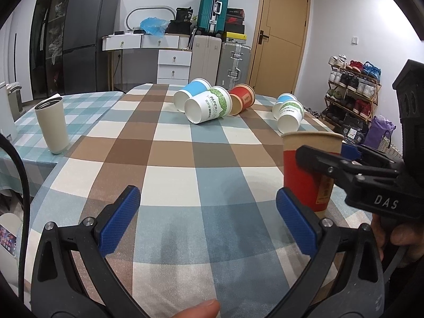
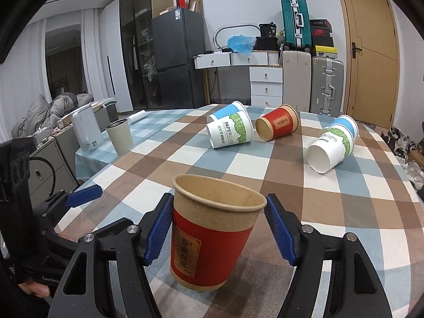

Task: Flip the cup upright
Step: 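Rotate the red cup upright with the right gripper, opening facing up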

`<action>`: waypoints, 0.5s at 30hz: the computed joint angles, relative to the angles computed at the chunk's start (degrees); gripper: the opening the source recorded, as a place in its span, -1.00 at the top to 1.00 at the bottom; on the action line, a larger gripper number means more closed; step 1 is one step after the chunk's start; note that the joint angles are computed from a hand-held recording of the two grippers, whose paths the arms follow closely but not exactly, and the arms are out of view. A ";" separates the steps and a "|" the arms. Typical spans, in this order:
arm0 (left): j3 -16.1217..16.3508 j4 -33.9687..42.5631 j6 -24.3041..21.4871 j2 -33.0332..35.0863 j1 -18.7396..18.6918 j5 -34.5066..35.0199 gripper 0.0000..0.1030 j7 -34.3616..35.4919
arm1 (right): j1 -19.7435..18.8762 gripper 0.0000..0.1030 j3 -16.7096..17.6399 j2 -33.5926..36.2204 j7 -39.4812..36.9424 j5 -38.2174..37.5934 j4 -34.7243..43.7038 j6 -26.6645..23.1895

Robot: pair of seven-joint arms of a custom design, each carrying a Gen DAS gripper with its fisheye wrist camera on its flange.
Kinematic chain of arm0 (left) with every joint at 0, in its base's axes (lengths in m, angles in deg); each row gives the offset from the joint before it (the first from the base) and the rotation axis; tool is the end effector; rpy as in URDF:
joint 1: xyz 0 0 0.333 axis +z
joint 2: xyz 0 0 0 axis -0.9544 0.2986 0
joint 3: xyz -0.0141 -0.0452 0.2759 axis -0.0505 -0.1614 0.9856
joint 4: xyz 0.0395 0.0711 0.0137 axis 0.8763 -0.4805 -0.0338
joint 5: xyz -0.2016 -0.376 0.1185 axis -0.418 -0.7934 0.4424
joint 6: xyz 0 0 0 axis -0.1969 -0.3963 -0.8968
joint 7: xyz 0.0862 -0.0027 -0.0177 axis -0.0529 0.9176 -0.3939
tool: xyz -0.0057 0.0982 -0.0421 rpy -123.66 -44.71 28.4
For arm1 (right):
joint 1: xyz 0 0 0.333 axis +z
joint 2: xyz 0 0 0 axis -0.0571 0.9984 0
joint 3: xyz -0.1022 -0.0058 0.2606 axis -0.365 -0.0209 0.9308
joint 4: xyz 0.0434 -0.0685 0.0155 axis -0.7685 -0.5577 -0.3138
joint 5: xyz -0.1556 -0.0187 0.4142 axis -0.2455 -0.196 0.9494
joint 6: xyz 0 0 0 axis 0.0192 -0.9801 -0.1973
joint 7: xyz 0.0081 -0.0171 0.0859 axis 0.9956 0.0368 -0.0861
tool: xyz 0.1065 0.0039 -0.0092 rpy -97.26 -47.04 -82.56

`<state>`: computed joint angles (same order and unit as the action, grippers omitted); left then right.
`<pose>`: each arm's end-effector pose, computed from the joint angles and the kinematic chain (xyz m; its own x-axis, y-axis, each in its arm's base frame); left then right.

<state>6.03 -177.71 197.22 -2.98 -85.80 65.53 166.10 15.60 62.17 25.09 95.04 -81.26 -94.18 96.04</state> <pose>0.5663 -0.1693 0.5606 -0.3052 -0.9430 0.1326 -0.5322 0.0535 -0.8449 0.6138 0.2763 0.5436 0.2023 -0.9757 -0.0841 -0.5323 -0.0375 -0.8457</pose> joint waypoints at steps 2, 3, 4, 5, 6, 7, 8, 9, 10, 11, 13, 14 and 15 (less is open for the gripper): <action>-0.21 -0.01 0.07 0.15 0.20 0.32 -0.99 -0.57 | 0.05 -0.37 0.07 0.44 -0.46 0.33 0.50 -0.50; -0.27 -0.01 0.09 0.23 0.25 0.44 -0.99 -0.80 | 0.09 -0.37 -0.07 0.48 -0.13 0.01 0.55 -0.41; -0.18 -0.01 0.15 0.25 0.14 0.32 -0.99 -0.65 | 0.16 -0.37 -0.17 0.43 0.08 -0.50 0.56 -0.60; -0.20 0.00 0.21 0.28 0.17 0.40 -0.99 -0.71 | 0.23 -0.36 -0.08 0.15 -0.32 -0.43 0.33 -1.13; -0.28 0.00 0.32 0.35 0.19 0.50 -0.99 -0.88 | 0.13 -0.36 0.06 -0.08 -1.26 0.20 0.00 -1.02; -0.03 0.03 0.16 0.29 0.01 0.21 -0.99 -0.45 | -0.01 -0.36 0.30 -0.49 -2.76 1.55 -0.50 -0.94; -0.13 0.01 0.23 0.33 0.09 0.38 -0.99 -0.54 | -0.13 -0.36 0.54 -1.02 -4.42 2.83 -1.12 -0.87; -0.21 0.02 0.28 0.38 0.17 0.59 -0.99 -0.64 | -0.20 -0.36 0.71 -1.52 -5.70 3.44 -1.66 -0.83; -0.05 0.06 0.11 0.30 0.07 0.31 -0.99 -0.50 | -0.26 -0.35 0.88 -2.00 -6.79 4.03 -2.24 -0.78; -0.05 0.07 0.17 0.36 0.04 0.30 -0.99 -0.37 | -0.33 -0.35 1.14 -2.68 -8.85 5.44 -3.04 -0.76; -0.03 0.10 0.23 0.49 0.05 0.18 -0.99 -0.29 | -0.42 -0.23 1.62 -3.84 -14.20 9.82 -4.43 -0.96; -0.05 0.09 0.27 0.50 0.07 0.17 -0.99 -0.31 | -0.44 -0.23 1.79 -4.40 -15.85 10.76 -5.00 -1.42; -0.12 0.11 0.31 0.56 0.14 0.26 -0.99 -0.42 | -0.47 -0.23 1.95 -4.98 -16.92 11.11 -5.59 -1.69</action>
